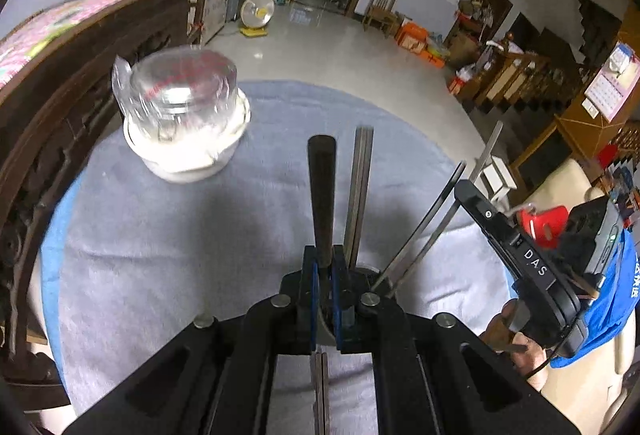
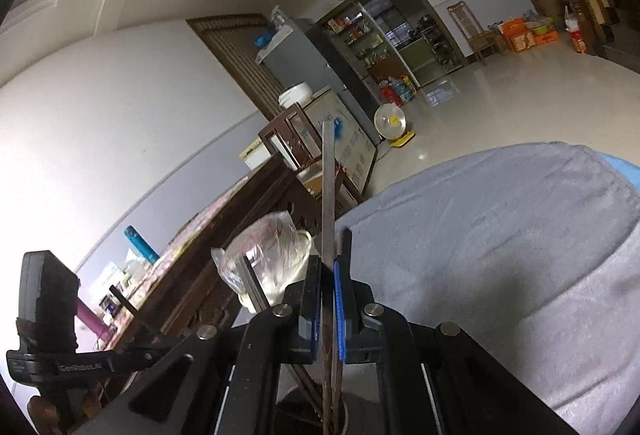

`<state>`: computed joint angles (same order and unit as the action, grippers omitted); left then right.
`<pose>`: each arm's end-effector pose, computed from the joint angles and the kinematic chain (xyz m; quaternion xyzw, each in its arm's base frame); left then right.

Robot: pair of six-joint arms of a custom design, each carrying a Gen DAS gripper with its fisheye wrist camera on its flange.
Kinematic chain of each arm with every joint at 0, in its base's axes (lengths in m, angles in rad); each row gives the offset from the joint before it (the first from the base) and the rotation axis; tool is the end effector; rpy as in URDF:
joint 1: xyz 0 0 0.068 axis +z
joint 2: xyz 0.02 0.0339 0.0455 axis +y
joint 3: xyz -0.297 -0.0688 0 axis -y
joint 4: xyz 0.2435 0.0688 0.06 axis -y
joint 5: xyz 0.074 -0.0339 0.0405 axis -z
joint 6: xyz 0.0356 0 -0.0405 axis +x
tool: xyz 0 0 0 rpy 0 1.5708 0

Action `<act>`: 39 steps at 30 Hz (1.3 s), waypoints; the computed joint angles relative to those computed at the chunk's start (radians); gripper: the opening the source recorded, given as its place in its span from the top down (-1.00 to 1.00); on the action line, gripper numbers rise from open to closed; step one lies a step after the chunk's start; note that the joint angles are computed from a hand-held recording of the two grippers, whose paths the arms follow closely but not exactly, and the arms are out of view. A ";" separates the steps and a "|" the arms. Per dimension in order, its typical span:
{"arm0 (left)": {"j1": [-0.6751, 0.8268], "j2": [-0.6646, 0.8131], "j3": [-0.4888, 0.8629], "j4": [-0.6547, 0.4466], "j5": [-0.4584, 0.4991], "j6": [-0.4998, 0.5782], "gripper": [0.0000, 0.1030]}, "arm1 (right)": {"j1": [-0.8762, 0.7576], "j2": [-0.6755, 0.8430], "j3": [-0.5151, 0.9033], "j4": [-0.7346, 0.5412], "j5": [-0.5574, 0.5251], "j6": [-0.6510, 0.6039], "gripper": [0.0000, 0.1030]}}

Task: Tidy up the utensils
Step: 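Open the left gripper over the cup while the right gripper releases its rod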

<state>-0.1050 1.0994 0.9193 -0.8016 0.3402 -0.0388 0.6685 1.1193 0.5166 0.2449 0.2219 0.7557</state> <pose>0.1929 -0.0323 0.3041 0.0803 0.9410 -0.1821 0.2737 0.1829 0.1345 0.2541 0.0986 0.8131 0.3013 0.4883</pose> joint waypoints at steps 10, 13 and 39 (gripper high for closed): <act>-0.043 0.004 -0.056 0.011 -0.028 0.003 0.87 | 0.018 -0.011 -0.073 0.049 -0.034 0.001 0.82; -0.054 -0.004 -0.059 0.009 -0.039 0.006 0.87 | 0.023 -0.036 -0.103 0.062 -0.036 0.020 0.80; 0.456 -0.182 0.050 -0.273 0.214 0.322 -0.21 | 0.382 -0.602 -0.090 -0.577 0.504 0.400 -0.57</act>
<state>0.3509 0.9176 0.9688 -1.0746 0.5541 0.2835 1.0505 0.5174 0.4265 -0.3325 0.7257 1.1553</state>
